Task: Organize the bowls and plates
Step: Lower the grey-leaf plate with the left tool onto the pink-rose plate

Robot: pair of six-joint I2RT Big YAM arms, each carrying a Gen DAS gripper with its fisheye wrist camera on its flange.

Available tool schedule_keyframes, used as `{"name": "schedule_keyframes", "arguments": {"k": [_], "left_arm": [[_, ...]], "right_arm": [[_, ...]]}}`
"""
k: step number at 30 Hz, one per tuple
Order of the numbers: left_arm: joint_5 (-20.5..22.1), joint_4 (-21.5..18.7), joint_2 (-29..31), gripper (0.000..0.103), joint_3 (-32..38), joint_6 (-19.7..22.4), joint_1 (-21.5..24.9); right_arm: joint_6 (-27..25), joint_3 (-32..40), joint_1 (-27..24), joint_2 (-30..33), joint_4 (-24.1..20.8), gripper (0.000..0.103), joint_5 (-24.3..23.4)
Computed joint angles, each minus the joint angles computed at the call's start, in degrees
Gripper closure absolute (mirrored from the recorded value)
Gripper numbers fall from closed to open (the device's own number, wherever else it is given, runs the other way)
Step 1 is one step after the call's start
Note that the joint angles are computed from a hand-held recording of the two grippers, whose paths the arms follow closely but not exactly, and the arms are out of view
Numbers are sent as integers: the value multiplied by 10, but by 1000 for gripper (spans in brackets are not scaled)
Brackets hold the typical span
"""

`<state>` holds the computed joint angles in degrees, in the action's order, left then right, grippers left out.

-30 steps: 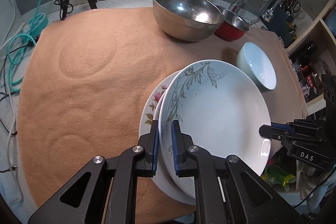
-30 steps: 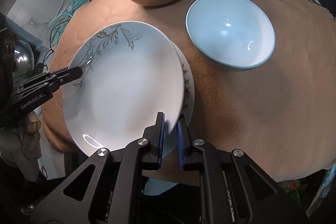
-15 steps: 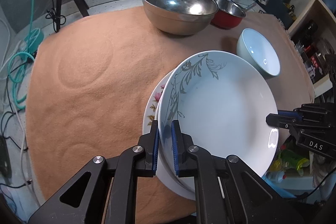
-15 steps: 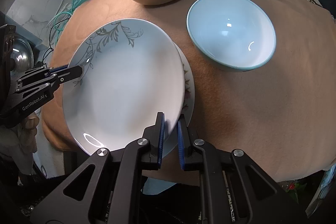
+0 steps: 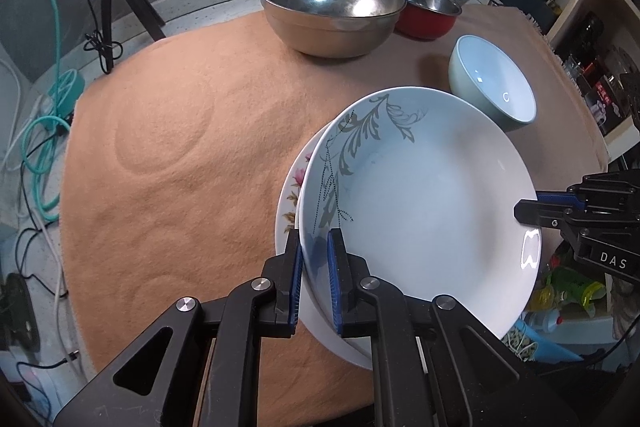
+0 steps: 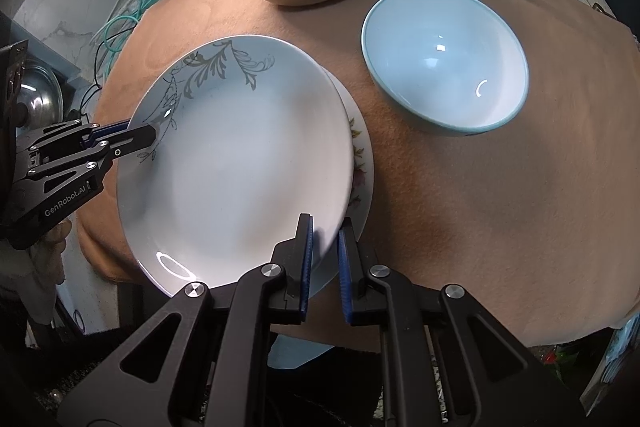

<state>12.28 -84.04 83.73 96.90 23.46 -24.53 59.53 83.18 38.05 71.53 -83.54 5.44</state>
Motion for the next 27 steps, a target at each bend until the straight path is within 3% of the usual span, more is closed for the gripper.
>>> {"name": "schedule_keyframes", "arguments": {"k": [27], "left_arm": [[-46, -18, 16, 89, 17, 64, -17]], "right_arm": [[-9, -8, -13, -10, 9, 91, -17]]}}
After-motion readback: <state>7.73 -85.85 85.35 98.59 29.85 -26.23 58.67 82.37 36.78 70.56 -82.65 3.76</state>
